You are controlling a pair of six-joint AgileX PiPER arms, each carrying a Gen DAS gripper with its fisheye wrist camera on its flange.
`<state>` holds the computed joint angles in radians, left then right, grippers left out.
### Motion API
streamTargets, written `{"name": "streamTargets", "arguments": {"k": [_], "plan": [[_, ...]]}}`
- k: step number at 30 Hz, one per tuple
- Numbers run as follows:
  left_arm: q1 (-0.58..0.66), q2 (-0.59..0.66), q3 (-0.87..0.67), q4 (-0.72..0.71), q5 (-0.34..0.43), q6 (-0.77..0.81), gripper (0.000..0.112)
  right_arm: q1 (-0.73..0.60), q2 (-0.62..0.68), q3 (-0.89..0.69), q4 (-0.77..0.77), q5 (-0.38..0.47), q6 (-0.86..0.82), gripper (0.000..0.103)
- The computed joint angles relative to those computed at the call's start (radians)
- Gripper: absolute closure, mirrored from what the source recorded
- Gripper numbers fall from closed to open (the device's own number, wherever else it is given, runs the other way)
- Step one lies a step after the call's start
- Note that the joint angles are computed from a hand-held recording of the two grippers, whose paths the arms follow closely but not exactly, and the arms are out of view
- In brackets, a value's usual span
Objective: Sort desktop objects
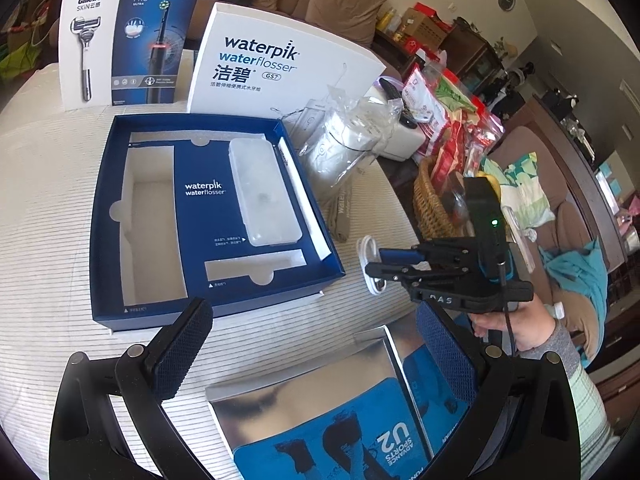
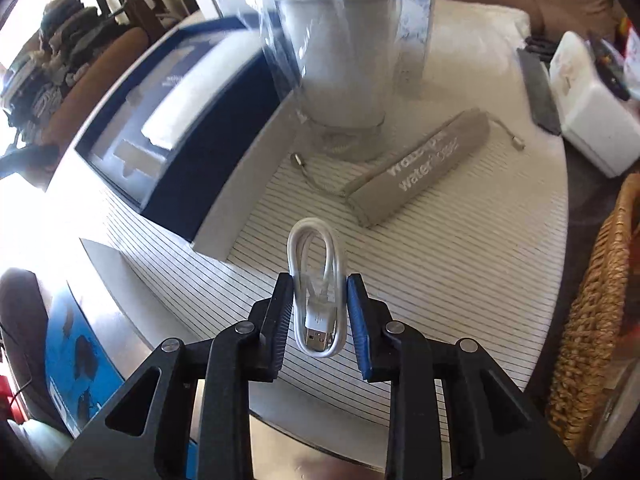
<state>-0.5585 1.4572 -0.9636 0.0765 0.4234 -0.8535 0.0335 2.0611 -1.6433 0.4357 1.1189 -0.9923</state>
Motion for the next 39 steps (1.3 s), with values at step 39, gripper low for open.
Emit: {"name": "streamTargets", "arguments": {"k": [39], "plan": [[0.04, 0.073, -0.082, -0.077, -0.003, 0.107, 0.009, 0.027, 0.287, -0.234, 0.194, 0.017, 0.502, 0.085]]}}
